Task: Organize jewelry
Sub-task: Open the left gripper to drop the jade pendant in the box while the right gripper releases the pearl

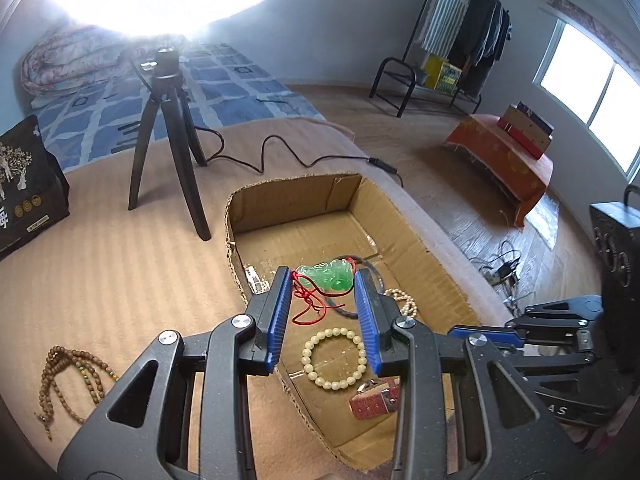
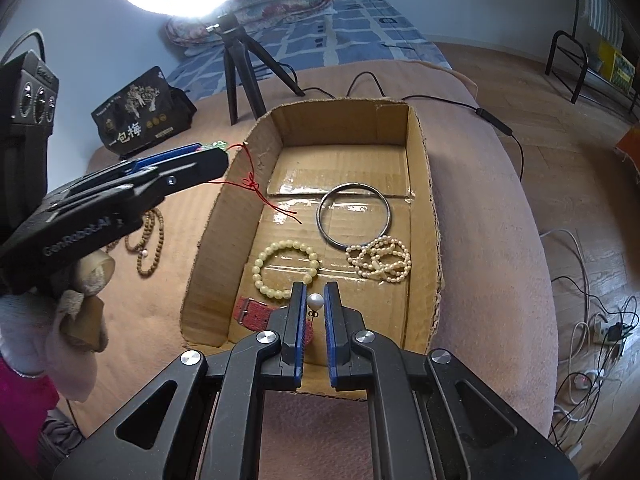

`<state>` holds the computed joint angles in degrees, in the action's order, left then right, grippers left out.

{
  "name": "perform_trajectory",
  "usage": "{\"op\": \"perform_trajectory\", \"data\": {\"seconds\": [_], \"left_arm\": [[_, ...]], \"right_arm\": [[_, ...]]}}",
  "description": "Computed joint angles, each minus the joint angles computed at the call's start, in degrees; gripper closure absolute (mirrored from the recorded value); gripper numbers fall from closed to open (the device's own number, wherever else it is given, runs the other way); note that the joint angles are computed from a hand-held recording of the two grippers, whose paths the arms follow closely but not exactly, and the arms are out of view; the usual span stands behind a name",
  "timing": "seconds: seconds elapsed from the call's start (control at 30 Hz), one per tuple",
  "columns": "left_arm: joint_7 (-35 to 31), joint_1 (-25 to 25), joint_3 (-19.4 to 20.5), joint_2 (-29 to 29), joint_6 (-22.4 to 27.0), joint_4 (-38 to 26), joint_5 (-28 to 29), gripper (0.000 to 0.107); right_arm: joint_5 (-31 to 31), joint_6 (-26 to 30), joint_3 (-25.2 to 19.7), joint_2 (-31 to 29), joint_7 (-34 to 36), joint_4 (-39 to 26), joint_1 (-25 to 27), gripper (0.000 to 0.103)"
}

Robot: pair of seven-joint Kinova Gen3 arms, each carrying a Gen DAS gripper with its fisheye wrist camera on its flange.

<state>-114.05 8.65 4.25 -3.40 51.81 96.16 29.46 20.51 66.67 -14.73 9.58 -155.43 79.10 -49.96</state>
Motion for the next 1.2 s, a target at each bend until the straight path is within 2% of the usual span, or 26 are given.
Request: {"op": "perform_trajectory", "data": {"seconds": [0.23,0.7,0.73,0.8,0.87,1.2], "left_arm": [[2.7,0.5,0.9,1.4,-1.5,0.0,-1.9,0.075],[4.0,0.7,1.3,2.1,-0.1,-1.1,-2.7,0.075],[4.3,0.7,1.3,2.2,0.2,-1.4,-2.6,0.075],[4.3,0.5,1.1,2.3,0.7,-1.6,-2.2,0.075],[4.6,0.5,1.2,2.2,0.7,-1.6,-2.7,0.075],[4.6,0.6,0.8,0.1,0.9,-0.7,-4.2,0.075]], "right_arm": [[-1.3,-0.4,0.2,0.3,0.3,0.8,0.8,0.096],[-0.3,1.6,0.6,1.3,-0.4,-0.5,-0.3,0.096],[-0.2,1.8,0.7,1.3,-0.6,-0.6,-0.4,0.094],[-0.1,1.7,0.8,1.2,-1.0,-0.4,-0.4,0.080],[0.6,1.7,0.8,1.0,-1.7,-0.1,-0.6,0.060],[1.7,2.1,0.3,1.0,-2.2,-1.0,-1.1,0.057]]}}
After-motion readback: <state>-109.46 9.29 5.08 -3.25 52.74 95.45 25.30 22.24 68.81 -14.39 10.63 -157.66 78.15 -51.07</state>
